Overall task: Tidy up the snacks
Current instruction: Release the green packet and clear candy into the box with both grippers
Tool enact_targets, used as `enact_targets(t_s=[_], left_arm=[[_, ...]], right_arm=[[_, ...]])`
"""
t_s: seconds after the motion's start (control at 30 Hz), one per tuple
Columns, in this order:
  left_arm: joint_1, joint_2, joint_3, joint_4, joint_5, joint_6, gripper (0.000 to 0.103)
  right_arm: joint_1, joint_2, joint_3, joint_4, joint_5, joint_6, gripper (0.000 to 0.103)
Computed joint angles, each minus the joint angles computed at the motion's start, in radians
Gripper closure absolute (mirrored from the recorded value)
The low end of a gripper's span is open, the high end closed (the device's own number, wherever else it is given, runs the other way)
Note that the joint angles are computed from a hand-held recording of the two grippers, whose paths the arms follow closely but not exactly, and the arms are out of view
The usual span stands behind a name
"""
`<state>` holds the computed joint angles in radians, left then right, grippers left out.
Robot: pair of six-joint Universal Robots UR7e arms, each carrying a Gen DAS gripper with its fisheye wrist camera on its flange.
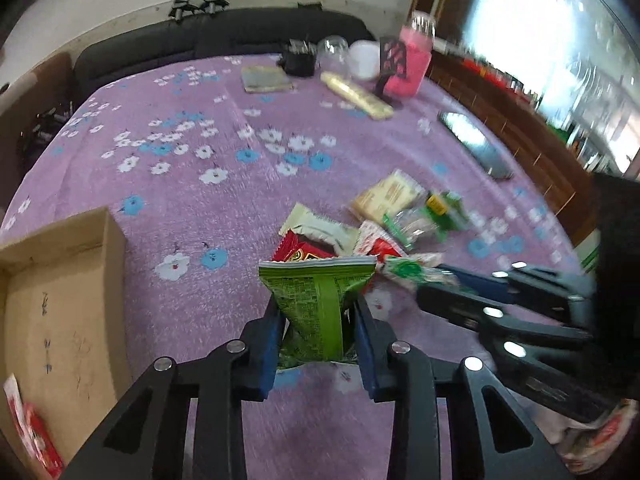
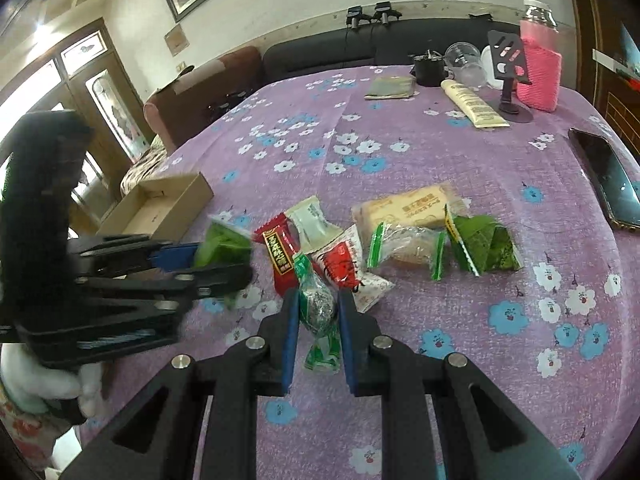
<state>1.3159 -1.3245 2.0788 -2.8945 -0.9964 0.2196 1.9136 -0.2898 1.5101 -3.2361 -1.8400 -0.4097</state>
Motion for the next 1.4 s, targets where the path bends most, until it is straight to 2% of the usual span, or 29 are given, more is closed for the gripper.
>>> enact_targets(t_s=[0.13,0.23,0.37,0.47,0.7,0.9,1.07,1.17,1.2,1.4], left_arm=[[-0.016,-0.124,0.079,-0.025,-0.012,-0.023,0.069],[-0.025,-0.236,0.143,-0.041,0.025,-0.040,0.069],[-0.019,-0.376,0.204,-0.057,0.110,-0.055,0.069],[0.026,-0.447,0.219,-0.060,0.127,-0.075,0.069],[0.165,-0.456,0.218,-0.092,0.075,-0.099,0.068],[0.231,-0.430,0.212,-0.104,0.081,-0.096,0.068],[0.263,-0.446,0.212,-0.104,0.030,-0.092,0.067],[0.281,-0.474,0.220,-0.120,-0.027,-0.081,0.056],[0.279,-0.478,0.222,-0.127,-0.033,-0.080,0.051],[0.235,-0.538,0.266,-0.192,-0.056,-0.057,0.042]], right_arm=[[0.000,-0.003,0.010,-0.025,0.019,-0.005,0.085],[0.003,-0.006,0.016,-0.020,0.042,0.004,0.085],[0.033,-0.010,0.019,-0.009,0.060,0.005,0.085],[0.071,-0.010,0.016,0.015,0.088,0.006,0.085],[0.188,0.076,-0.106,0.154,0.087,-0.030,0.085],[0.247,0.207,-0.286,0.331,0.060,-0.009,0.085],[0.275,0.314,-0.439,0.437,0.021,0.008,0.085],[0.283,0.358,-0.505,0.466,0.006,0.016,0.084],[0.283,0.362,-0.511,0.471,0.007,0.019,0.084],[0.272,0.327,-0.465,0.414,0.046,0.042,0.077]])
